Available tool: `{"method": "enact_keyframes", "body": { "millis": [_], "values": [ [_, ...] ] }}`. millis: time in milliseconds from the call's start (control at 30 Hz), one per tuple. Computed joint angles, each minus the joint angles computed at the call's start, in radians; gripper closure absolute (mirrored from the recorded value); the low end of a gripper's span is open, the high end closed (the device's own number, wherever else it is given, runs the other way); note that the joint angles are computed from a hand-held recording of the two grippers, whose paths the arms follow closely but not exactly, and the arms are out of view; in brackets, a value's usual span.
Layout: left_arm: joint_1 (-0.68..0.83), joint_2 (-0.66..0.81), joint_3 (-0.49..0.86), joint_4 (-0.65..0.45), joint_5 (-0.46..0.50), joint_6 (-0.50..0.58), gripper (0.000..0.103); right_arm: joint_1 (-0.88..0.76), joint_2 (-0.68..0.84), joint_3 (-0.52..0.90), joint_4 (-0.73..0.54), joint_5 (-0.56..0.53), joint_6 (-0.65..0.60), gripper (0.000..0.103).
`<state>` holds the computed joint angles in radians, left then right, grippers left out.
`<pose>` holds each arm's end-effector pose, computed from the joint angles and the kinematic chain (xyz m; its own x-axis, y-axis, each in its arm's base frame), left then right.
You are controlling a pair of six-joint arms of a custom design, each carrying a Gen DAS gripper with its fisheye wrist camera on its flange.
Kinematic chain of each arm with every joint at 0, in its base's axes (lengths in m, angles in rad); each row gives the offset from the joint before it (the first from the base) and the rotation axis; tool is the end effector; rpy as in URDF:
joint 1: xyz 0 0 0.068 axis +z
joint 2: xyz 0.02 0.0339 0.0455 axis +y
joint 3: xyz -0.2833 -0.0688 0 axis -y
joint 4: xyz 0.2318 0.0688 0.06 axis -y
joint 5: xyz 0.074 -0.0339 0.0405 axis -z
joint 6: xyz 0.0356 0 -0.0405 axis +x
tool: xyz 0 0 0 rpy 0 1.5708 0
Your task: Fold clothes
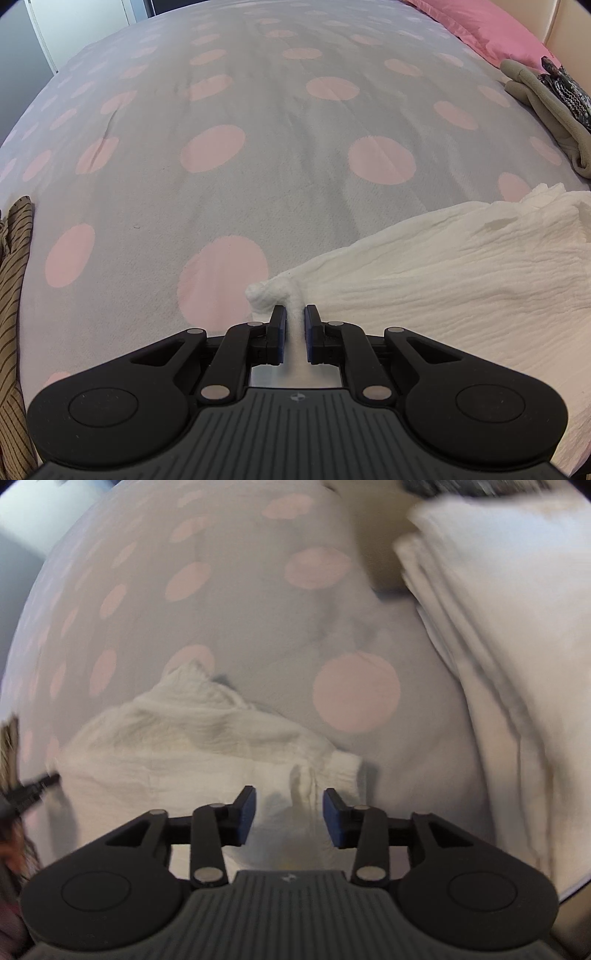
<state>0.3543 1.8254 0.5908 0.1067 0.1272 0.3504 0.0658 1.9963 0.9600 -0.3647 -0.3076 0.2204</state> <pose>0.2560 0.0899 0.0899 -0.8965 0.0314 -0.4419 0.0156 0.9991 0.0395 0.3235 0.0321 0.0963 -0.9846 0.1439 -0.0997 0.1040 0.9389 0.3281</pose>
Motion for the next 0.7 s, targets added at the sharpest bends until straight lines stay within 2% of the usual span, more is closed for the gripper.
{"method": "enact_keyframes", "body": {
  "millis": [133,167,233,300,333,533,700],
  "values": [
    [-0.003,0.002,-0.002,0.004,-0.004,-0.004,0.095,-0.088,0.107,0.051,-0.065,-0.124,0.068,0.055],
    [-0.005,0.003,-0.001,0.003,-0.006,-0.004,0.095,-0.093,0.122,0.051,-0.062,-0.149,0.07,0.061],
    [-0.007,0.005,0.001,0.002,-0.01,-0.005,0.095,-0.081,0.118,0.041,-0.043,-0.157,0.066,0.065],
    [-0.01,0.003,-0.002,0.005,-0.015,-0.004,0.095,-0.067,0.095,0.026,-0.016,-0.155,0.061,0.074],
    [-0.012,0.003,-0.003,0.007,-0.017,-0.003,0.095,-0.062,0.081,0.017,0.003,-0.157,0.058,0.075],
    [-0.008,0.006,-0.004,0.01,-0.015,-0.001,0.095,-0.011,0.018,-0.013,0.084,-0.056,0.007,0.072],
    [-0.011,0.004,-0.006,0.012,-0.02,0.003,0.095,0.037,0.056,-0.019,0.125,0.042,-0.036,0.07]
  ]
}}
